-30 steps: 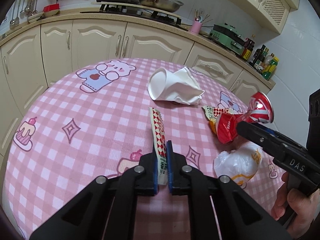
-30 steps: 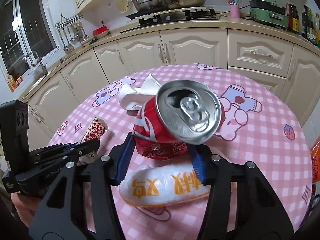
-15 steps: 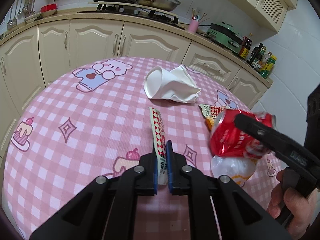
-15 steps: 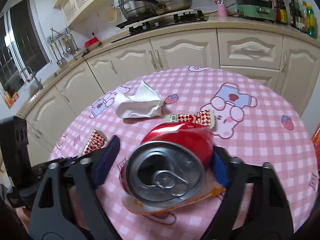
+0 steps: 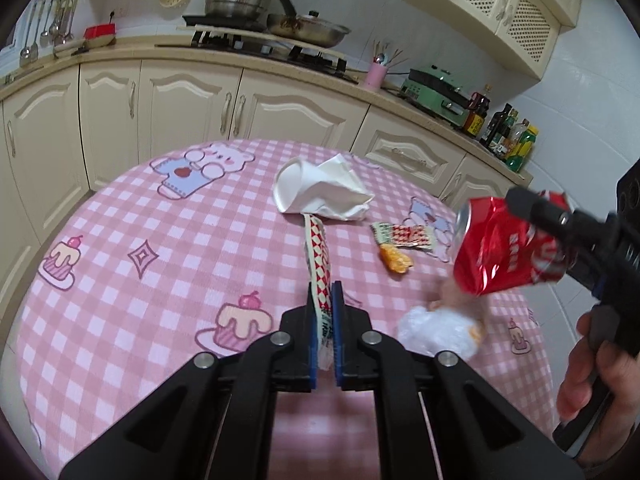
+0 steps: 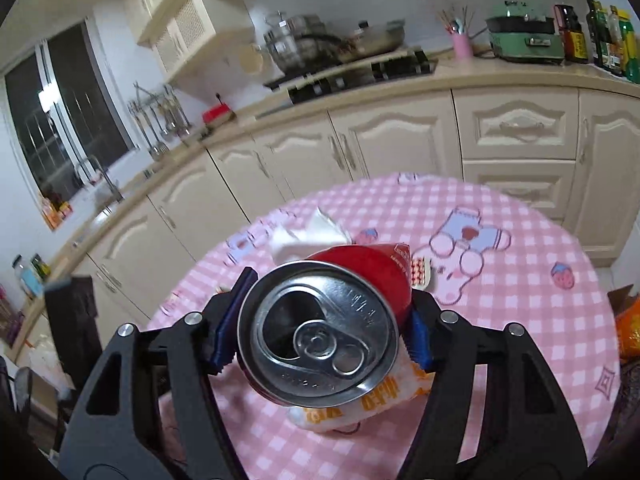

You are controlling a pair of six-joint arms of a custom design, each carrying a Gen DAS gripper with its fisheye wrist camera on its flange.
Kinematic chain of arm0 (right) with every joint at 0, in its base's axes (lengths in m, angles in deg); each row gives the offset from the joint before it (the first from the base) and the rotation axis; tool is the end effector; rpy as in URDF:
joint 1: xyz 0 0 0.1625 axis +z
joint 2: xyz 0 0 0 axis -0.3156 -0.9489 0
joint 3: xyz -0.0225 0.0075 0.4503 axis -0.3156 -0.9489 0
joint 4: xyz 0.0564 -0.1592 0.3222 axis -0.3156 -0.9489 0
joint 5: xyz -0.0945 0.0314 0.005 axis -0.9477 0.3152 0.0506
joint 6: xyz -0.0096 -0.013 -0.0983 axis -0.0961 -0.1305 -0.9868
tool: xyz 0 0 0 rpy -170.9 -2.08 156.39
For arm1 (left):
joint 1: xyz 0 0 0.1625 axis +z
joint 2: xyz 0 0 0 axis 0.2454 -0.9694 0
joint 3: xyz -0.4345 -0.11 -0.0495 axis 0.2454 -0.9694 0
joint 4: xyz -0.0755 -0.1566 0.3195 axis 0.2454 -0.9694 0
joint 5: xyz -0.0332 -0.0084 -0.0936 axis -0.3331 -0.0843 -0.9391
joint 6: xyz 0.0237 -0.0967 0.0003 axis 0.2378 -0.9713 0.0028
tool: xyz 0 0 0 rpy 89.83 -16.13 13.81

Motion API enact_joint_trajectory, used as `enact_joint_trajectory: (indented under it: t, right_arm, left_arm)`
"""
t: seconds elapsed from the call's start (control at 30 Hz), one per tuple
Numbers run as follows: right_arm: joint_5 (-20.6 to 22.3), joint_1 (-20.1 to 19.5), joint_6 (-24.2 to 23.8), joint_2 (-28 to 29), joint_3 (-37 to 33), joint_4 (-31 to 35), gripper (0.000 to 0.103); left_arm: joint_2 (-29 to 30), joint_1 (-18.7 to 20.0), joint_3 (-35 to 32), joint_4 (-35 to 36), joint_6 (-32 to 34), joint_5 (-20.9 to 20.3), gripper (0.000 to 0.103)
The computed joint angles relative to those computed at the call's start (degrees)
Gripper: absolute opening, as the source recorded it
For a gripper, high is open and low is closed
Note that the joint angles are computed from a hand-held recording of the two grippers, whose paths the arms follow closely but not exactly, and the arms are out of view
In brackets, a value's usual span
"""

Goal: Collect trash
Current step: 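Carry the wrapper and red can over the blue bin and open both tools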

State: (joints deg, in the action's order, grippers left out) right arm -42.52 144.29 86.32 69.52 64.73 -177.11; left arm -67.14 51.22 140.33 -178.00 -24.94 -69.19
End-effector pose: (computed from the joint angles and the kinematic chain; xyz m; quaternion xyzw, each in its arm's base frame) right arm 0.5688 -0.6528 0.1609 0.1525 -0.8758 0.4382 0.1330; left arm -0.1340 -0.7004 0.5228 0.2360 0.9091 -0.3132 0.1409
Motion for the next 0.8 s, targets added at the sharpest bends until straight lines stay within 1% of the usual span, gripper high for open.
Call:
enact_joint_trajectory:
  t: [0.03, 0.1, 0.17, 0.3, 0.4, 0.5, 0.7, 0.8]
  right_arm:
    - [0.81, -0.03, 0.35, -1.28, 1.86, -1.46, 0.065]
    - [0.87, 0.08, 0.29, -2.68, 3.90, -3.19, 0.065]
    - [1.29, 0.13, 0.38, -4.99, 7.41, -6.04, 0.065]
    - [0.54, 0.24, 0.78, -10.37, 16.02, -12.57, 0.065]
    - [-1.70, 0.43, 1.01, -14.83, 23.39, -18.33, 0.065]
    - [-4.19, 0.27, 2.30, -19.96, 32.01, -24.44, 0.065]
    - [-10.68, -0.26, 4.46, -28.38, 46.60, -33.62, 0.065]
    - [-13.48, -0.80, 5.82, -31.86, 52.57, -37.13, 0.065]
  left_arm:
    - [-0.31, -0.34, 0.53, -0.39, -0.09, 0.01, 0.006]
    - [-1.22, -1.47, 2.05, -1.69, -0.11, 0.24, 0.006]
    - [-1.90, -2.45, 3.14, -2.62, -0.03, -0.12, 0.006]
    - [-3.12, -4.55, 5.09, -2.71, -0.06, -1.77, 0.006]
    - [-3.85, -6.26, 6.87, -2.70, -0.16, -3.25, 0.006]
    - [-4.16, -8.30, 8.81, -2.80, -0.21, -4.81, 0.006]
    - [-3.24, -12.61, 12.05, -3.00, -0.09, -8.25, 0.006]
    - [-2.34, -14.70, 13.93, -2.76, 0.02, -10.45, 0.006]
